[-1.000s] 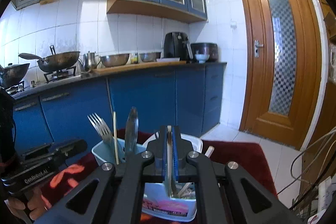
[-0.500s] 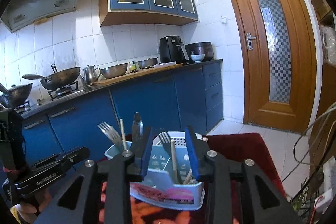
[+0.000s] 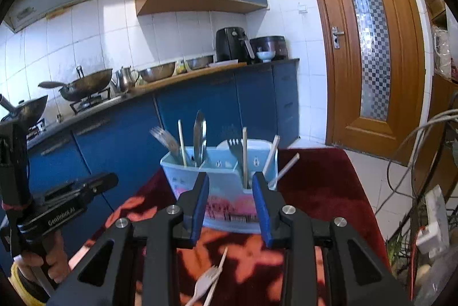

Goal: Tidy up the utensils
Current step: 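Withdraw both open tools from the holder back to the remaining utensils, then close the left tool on a white chopstick while the right tool approaches another chopstick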

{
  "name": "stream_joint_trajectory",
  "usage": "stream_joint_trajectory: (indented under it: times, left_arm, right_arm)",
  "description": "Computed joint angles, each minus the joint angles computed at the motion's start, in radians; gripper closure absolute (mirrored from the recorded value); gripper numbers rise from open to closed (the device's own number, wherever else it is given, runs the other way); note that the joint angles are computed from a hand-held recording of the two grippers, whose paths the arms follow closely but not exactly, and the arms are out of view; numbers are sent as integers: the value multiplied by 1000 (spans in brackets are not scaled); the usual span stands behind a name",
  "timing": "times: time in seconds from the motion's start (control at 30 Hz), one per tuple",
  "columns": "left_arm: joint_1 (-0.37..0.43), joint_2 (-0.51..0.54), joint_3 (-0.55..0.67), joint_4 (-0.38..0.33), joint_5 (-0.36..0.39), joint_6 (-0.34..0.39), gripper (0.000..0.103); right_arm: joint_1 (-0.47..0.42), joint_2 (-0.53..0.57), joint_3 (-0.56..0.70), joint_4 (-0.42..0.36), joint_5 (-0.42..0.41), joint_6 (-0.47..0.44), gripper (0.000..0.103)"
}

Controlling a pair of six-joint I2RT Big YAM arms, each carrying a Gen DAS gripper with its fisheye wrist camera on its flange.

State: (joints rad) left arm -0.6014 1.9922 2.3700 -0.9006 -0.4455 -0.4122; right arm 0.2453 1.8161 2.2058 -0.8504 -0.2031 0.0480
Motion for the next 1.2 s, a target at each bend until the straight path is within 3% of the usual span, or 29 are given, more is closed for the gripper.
stream_joint_trajectory:
  times: [0.3, 0.57, 0.9, 1.03, 1.2]
  left_arm:
    - [-31, -14, -61, -41, 45, -24, 78]
    - [-40, 50, -14, -116, 108, -57, 78]
    - [-27, 164, 111, -225, 257, -83, 78]
    - [-29, 217, 189, -276, 276, -75, 78]
    - [-31, 315, 359, -376, 315, -52, 68]
  right_arm:
    - [-2, -94, -161, -18, 20, 15, 68]
    - [-13, -137, -269, -25, 50, 19, 65]
    - [-39, -128, -326, -29, 60, 39, 62]
    - [-52, -121, -337, -45, 43, 49, 62]
    - [-63, -115, -349, -58, 31, 50, 62]
